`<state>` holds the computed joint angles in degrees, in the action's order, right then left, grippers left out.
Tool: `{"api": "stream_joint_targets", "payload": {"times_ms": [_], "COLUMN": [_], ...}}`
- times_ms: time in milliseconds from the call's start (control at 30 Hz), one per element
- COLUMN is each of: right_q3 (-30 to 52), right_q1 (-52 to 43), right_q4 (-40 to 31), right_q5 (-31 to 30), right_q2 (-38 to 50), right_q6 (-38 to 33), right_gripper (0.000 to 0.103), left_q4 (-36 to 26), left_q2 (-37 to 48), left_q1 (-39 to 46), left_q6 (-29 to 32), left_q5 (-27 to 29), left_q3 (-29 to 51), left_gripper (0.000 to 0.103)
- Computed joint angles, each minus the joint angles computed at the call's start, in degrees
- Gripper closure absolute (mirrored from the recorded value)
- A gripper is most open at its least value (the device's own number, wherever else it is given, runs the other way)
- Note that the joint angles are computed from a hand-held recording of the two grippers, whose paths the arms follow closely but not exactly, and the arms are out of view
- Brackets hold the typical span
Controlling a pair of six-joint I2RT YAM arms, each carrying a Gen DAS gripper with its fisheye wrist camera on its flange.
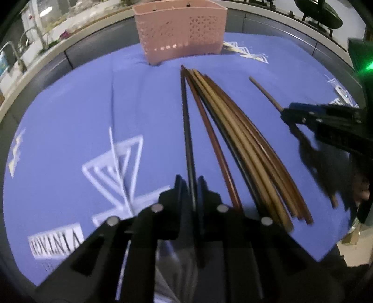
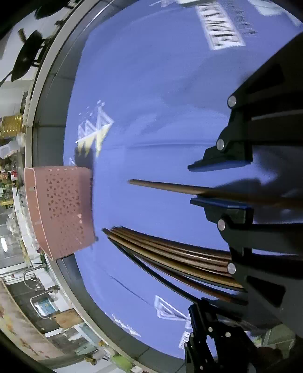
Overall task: Organize utensils
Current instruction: 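Close the right gripper on one chopstick while the left gripper grasps another, then lift both held chopsticks and carry them above the pink basket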
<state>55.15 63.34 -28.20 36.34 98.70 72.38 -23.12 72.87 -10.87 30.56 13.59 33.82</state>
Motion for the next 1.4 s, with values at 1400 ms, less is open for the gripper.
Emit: {"api": "stream_joint_targets", "payload": {"times_ms": [1400], "right_q3": [17.1], "right_q1": [-16.4], "right_q4": [40.0], "right_q5": [14.5], "right_q2": [-12.5], "right_q6": [-59.0], "right_gripper": [0.098], "left_q4": [-1.9], "left_q2": [11.6], "left_q1": [-0.6], "left_q6": [-23.4], "left_q5": [16.8], "left_q3": [55.4], "left_gripper": [0.098]}}
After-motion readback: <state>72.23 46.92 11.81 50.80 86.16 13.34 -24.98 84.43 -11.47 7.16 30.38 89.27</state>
